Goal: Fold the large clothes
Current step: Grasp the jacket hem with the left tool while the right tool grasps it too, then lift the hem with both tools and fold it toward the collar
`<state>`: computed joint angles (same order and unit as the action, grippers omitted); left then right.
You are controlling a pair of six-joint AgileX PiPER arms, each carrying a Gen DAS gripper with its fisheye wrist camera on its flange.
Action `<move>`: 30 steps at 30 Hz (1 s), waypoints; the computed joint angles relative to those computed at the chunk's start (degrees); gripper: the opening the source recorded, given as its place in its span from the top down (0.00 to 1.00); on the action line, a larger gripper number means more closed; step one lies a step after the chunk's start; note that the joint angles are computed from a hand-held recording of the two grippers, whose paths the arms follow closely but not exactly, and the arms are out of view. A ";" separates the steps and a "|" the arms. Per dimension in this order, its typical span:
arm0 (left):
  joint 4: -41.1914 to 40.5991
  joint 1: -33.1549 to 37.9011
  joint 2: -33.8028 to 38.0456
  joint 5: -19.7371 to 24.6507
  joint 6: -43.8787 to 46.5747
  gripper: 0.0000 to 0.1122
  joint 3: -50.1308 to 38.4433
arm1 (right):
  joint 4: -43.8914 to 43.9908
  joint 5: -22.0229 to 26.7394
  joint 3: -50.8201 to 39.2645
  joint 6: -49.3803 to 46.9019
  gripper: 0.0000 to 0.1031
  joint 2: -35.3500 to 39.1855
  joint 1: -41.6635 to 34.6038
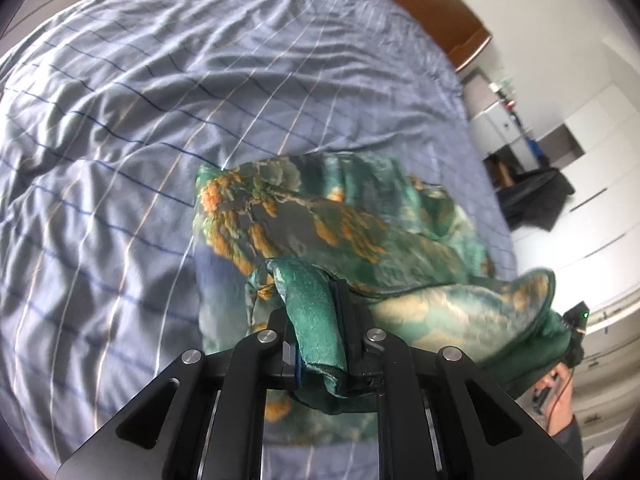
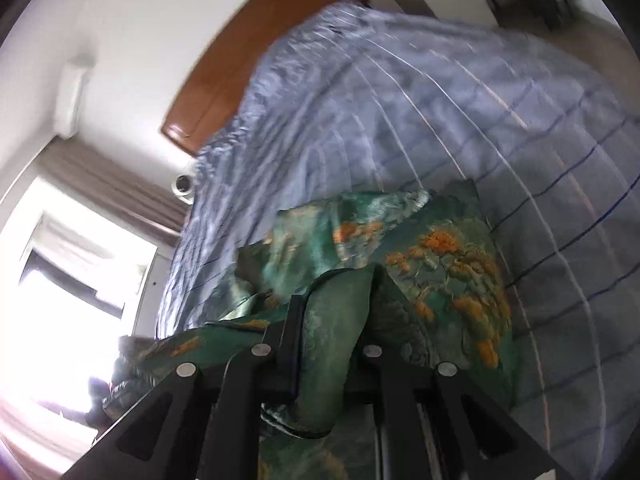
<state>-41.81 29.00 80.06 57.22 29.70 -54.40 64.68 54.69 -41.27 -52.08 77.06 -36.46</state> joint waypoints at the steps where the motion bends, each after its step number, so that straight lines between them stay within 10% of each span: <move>1: 0.66 -1.13 1.37 -1.13 -1.16 0.86 -0.65 | 0.38 -1.95 -0.42 0.49 0.87 1.93 1.53; 6: -0.30 -2.33 6.50 -1.24 -3.27 0.69 -3.53 | 3.34 -6.01 -0.99 1.88 0.83 8.17 4.09; 11: -3.20 1.66 4.73 1.71 -3.39 0.16 -7.19 | 6.61 1.45 -3.97 4.77 0.57 13.62 0.34; 14: -6.78 6.30 4.11 6.61 0.64 0.15 -8.71 | 8.19 7.03 -5.40 5.18 0.34 13.45 -2.39; 19: -1.26 7.20 1.80 8.94 8.63 0.15 -6.05 | 6.23 9.06 -7.76 5.54 0.24 7.79 -5.58; 27: 13.50 -10.34 4.85 -8.00 -0.82 0.17 -2.42 | -27.54 -10.86 -9.00 20.23 0.23 2.52 17.57; 30: 13.46 -12.43 8.30 -10.36 -4.17 0.52 -4.30 | -38.19 -19.55 -6.93 30.47 0.23 1.97 25.20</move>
<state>-28.34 16.58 88.37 46.86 25.54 -58.70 26.50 35.14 -48.20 -21.61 79.03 -11.26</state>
